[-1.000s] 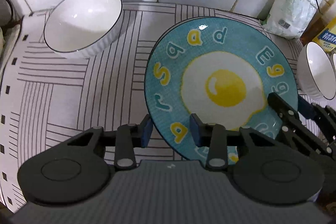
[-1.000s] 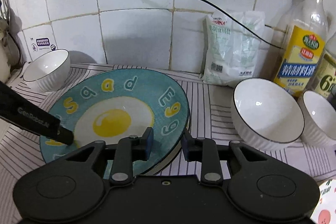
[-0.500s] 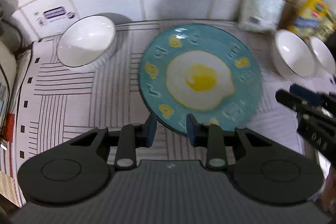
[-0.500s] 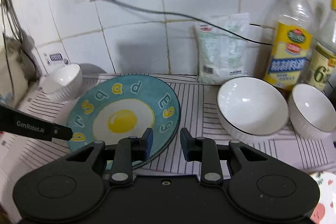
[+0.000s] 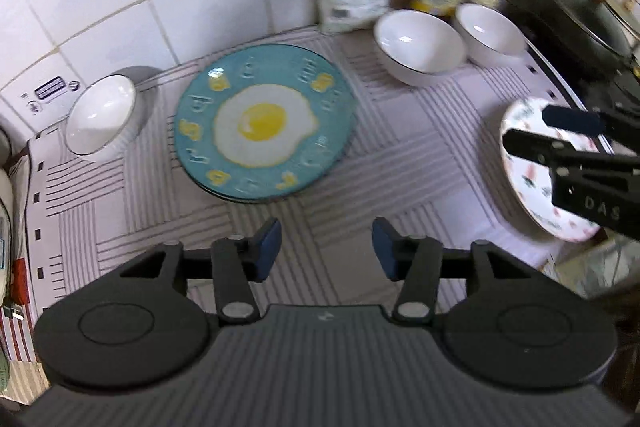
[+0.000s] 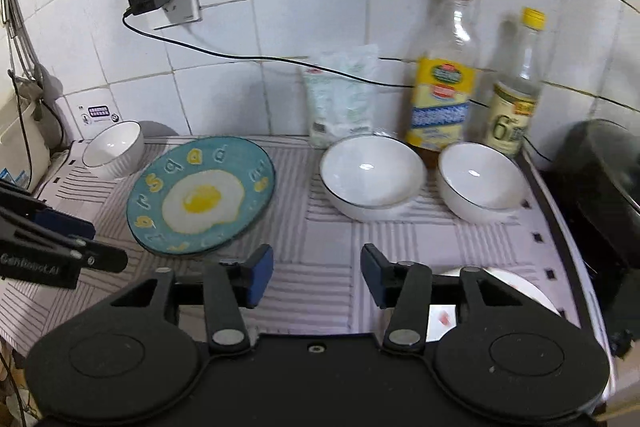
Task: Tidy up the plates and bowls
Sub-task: 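Move both grippers to the Lovely Bear plate rim and close them, then lift the Lovely Bear plate and carry it toward the stacked plates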
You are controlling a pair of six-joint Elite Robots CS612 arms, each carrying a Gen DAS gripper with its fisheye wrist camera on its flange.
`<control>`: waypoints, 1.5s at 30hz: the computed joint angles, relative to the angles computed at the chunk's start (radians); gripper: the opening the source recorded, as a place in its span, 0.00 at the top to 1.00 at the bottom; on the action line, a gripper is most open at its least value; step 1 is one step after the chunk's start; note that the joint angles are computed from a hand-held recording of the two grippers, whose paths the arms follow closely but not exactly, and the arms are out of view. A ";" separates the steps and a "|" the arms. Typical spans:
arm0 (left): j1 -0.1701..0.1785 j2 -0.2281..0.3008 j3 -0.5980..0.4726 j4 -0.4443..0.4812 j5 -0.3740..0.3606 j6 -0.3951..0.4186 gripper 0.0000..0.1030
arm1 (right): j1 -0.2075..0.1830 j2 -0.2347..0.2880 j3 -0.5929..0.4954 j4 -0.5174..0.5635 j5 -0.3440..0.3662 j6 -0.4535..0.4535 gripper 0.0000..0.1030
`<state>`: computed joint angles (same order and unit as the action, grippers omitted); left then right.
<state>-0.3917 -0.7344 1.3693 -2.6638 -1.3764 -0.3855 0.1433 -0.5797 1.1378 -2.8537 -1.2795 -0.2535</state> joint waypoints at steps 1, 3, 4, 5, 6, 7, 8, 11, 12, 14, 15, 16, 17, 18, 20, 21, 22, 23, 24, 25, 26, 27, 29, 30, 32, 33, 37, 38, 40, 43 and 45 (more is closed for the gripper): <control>-0.005 -0.002 0.002 0.003 -0.004 0.004 0.48 | -0.004 -0.010 0.017 -0.007 -0.003 0.000 0.45; -0.013 -0.005 0.005 0.002 -0.017 0.016 0.44 | -0.008 -0.027 0.047 -0.023 -0.021 -0.004 0.43; -0.016 -0.006 0.005 0.004 -0.026 0.019 0.44 | -0.011 -0.035 0.064 -0.038 -0.033 -0.004 0.43; -0.019 -0.007 0.006 0.007 -0.033 0.023 0.42 | -0.014 -0.043 0.079 -0.048 -0.039 -0.004 0.42; -0.022 -0.007 0.005 0.013 -0.038 0.027 0.40 | -0.017 -0.050 0.092 -0.051 -0.044 -0.008 0.41; -0.026 -0.009 0.004 0.019 -0.038 0.026 0.40 | -0.022 -0.058 0.107 -0.052 -0.046 -0.015 0.39; -0.031 -0.010 0.004 0.023 -0.038 0.030 0.39 | -0.026 -0.065 0.120 -0.054 -0.048 -0.020 0.37; -0.041 -0.013 0.006 0.022 -0.041 0.042 0.36 | -0.036 -0.082 0.151 -0.066 -0.068 -0.020 0.33; -0.044 -0.013 0.004 0.023 -0.043 0.045 0.36 | -0.039 -0.086 0.159 -0.069 -0.077 -0.019 0.33; -0.050 -0.013 0.003 0.015 -0.049 0.053 0.34 | -0.044 -0.095 0.172 -0.061 -0.089 -0.033 0.33; -0.052 -0.011 0.001 0.010 -0.053 0.054 0.33 | -0.047 -0.099 0.179 -0.063 -0.095 -0.034 0.33; -0.054 -0.010 -0.002 0.005 -0.059 0.057 0.32 | -0.050 -0.102 0.185 -0.067 -0.100 -0.030 0.32; -0.056 -0.009 -0.004 0.002 -0.062 0.058 0.32 | -0.053 -0.106 0.191 -0.067 -0.106 -0.027 0.32; -0.058 -0.008 -0.006 0.000 -0.062 0.060 0.31 | -0.056 -0.110 0.196 -0.067 -0.109 -0.027 0.31; -0.064 -0.004 -0.014 0.000 -0.062 0.066 0.30 | -0.062 -0.117 0.207 -0.075 -0.113 -0.027 0.29; -0.066 -0.002 -0.019 -0.001 -0.063 0.065 0.27 | -0.065 -0.120 0.213 -0.080 -0.116 -0.026 0.28; -0.068 0.001 -0.024 -0.004 -0.065 0.065 0.25 | -0.068 -0.123 0.219 -0.084 -0.119 -0.026 0.26; -0.071 0.004 -0.029 -0.005 -0.063 0.064 0.23 | -0.072 -0.126 0.225 -0.090 -0.120 -0.028 0.19; -0.074 0.008 -0.034 -0.006 -0.058 0.063 0.21 | -0.075 -0.128 0.230 -0.097 -0.120 -0.028 0.15; -0.077 0.013 -0.040 -0.009 -0.051 0.064 0.19 | -0.081 -0.129 0.236 -0.111 -0.115 -0.026 0.11; -0.080 0.019 -0.047 -0.009 -0.045 0.064 0.16 | -0.086 -0.130 0.243 -0.123 -0.104 -0.027 0.11; -0.083 0.024 -0.054 -0.011 -0.039 0.067 0.14 | -0.091 -0.130 0.246 -0.129 -0.093 -0.030 0.11; -0.088 0.036 -0.067 -0.017 -0.035 0.073 0.09 | -0.103 -0.127 0.253 -0.140 -0.065 -0.032 0.11; -0.089 0.043 -0.076 -0.018 -0.037 0.074 0.08 | -0.108 -0.123 0.255 -0.149 -0.055 -0.029 0.11; -0.092 0.058 -0.097 -0.008 -0.039 0.064 0.06 | -0.118 -0.114 0.260 -0.180 -0.037 -0.016 0.11; -0.093 0.067 -0.107 -0.010 -0.040 0.058 0.04 | -0.124 -0.108 0.262 -0.202 -0.026 -0.012 0.10; -0.097 0.103 -0.147 -0.012 -0.027 0.014 0.03 | -0.142 -0.071 0.263 -0.309 0.003 0.009 0.10; -0.097 0.113 -0.160 -0.007 -0.026 0.001 0.03 | -0.147 -0.060 0.260 -0.329 0.012 0.011 0.10; -0.092 0.139 -0.180 -0.036 -0.046 -0.038 0.03 | -0.158 -0.032 0.247 -0.365 0.036 0.048 0.10; -0.089 0.179 -0.226 -0.014 -0.060 -0.077 0.06 | -0.168 0.003 0.227 -0.356 0.054 0.131 0.16; -0.091 0.202 -0.250 -0.004 -0.048 -0.090 0.07 | -0.171 0.023 0.221 -0.391 0.064 0.169 0.17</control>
<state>-0.4831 -0.5328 1.1197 -2.6675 -1.4242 -0.4753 -0.0279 -0.5563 1.3591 -3.2446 -1.2151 -0.0844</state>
